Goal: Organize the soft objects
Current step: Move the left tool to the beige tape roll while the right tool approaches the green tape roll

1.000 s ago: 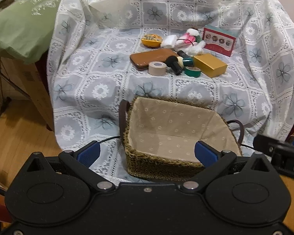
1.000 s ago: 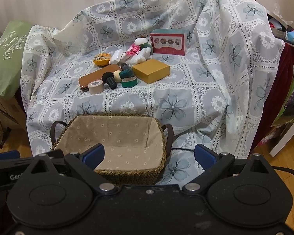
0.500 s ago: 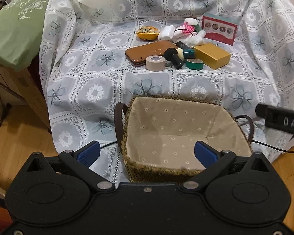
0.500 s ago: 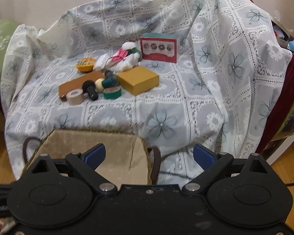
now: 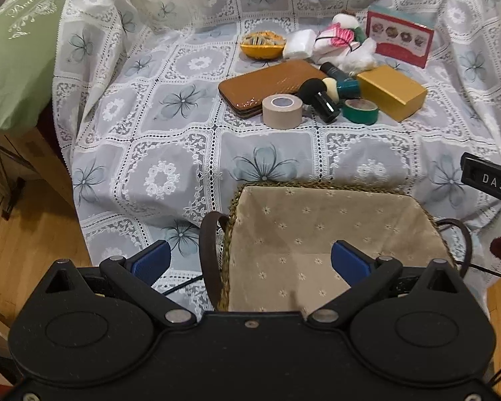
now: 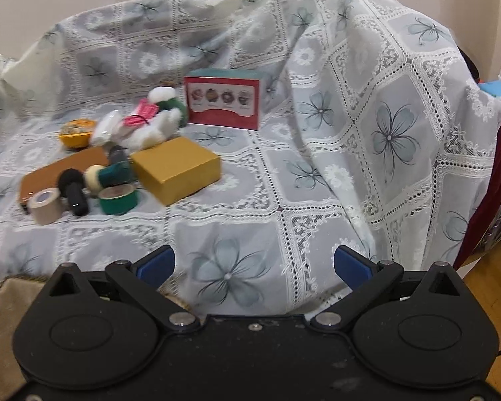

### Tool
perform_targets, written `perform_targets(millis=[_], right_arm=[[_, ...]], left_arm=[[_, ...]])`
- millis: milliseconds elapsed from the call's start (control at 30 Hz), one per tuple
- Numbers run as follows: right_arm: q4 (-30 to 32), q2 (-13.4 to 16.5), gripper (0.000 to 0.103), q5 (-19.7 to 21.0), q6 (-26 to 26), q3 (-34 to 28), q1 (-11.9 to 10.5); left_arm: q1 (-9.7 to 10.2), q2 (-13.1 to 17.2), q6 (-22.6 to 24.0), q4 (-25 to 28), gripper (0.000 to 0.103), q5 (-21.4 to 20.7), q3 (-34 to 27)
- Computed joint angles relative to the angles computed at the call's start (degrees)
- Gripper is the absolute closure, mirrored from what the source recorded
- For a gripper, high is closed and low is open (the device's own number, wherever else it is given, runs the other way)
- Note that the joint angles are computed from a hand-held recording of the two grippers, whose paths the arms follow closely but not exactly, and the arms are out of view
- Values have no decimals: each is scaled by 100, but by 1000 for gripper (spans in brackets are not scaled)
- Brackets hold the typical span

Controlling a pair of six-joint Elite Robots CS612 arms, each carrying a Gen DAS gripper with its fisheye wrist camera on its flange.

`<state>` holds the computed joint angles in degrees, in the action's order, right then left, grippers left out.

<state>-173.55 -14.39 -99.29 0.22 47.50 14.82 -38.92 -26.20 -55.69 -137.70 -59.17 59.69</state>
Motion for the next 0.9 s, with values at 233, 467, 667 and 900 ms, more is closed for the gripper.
perform_targets(millis=[233,467,667,900], right_arm=[[229,378,1,-340,48,-568,48],[310,654,1,-944,16,-974,116],[829,783,1,-803,166,-1262,73],[1164,853,1,-685,512,-1471,21]], left_arm=[[87,229,90,227,4,37,-317],[143,344,2,191,4,73,-350],[176,430,-86,209,4,30,-356],[162,449,-73,-240,4,214,-209]])
